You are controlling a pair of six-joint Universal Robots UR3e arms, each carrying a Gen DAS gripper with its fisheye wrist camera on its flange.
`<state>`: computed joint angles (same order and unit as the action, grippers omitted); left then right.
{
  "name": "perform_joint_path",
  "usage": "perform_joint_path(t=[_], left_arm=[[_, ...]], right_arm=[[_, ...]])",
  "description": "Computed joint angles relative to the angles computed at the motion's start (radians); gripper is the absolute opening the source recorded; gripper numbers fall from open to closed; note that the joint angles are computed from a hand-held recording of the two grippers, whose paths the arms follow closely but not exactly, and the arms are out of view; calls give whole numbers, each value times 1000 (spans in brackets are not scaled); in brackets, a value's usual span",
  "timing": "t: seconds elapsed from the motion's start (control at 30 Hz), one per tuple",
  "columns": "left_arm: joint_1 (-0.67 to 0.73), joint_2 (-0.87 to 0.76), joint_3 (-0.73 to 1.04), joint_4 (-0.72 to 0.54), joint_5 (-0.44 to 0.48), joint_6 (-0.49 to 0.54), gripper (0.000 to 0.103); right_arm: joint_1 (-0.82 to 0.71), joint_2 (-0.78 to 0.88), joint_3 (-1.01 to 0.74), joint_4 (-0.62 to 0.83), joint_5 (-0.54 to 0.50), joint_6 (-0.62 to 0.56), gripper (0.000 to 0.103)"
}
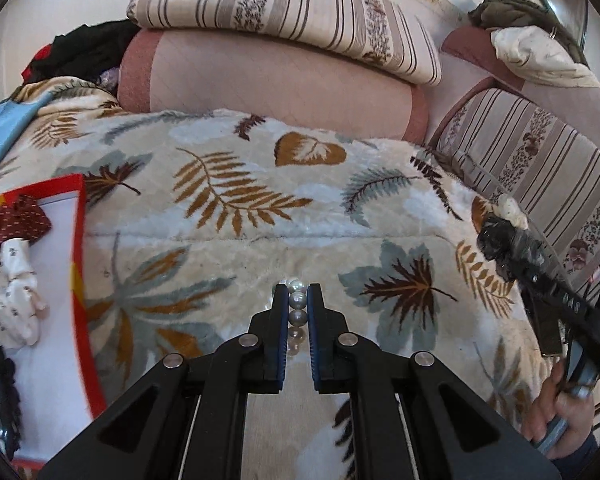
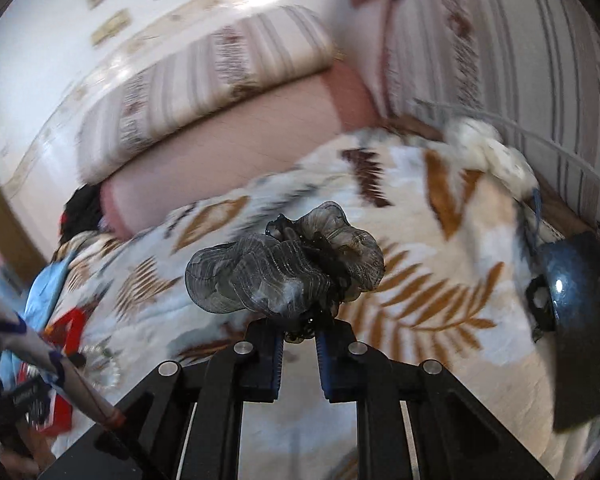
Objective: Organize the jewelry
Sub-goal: 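Carry the pearl bracelet and grey scrunchie over the tray with both tools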
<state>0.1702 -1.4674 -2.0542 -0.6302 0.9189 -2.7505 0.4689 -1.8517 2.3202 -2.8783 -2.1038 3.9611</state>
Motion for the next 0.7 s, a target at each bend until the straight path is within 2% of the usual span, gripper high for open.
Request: perform_joint_path(t=[0.07,0.17,0.43,0.7], left_arm=[[39,68,-28,-50,-26,33,9],[88,153,-53,-132,-54,84,9],[285,402,-85,-463,-146,279,9],[559,628,-19,-1006,-235,625,9]], right_arm=[[117,86,-86,22,-88,16,16],[215,176,-173,41,-138,35,16],[396,316,-351,122,-165,90,16],[502,381,-499,217,-201,119,16]])
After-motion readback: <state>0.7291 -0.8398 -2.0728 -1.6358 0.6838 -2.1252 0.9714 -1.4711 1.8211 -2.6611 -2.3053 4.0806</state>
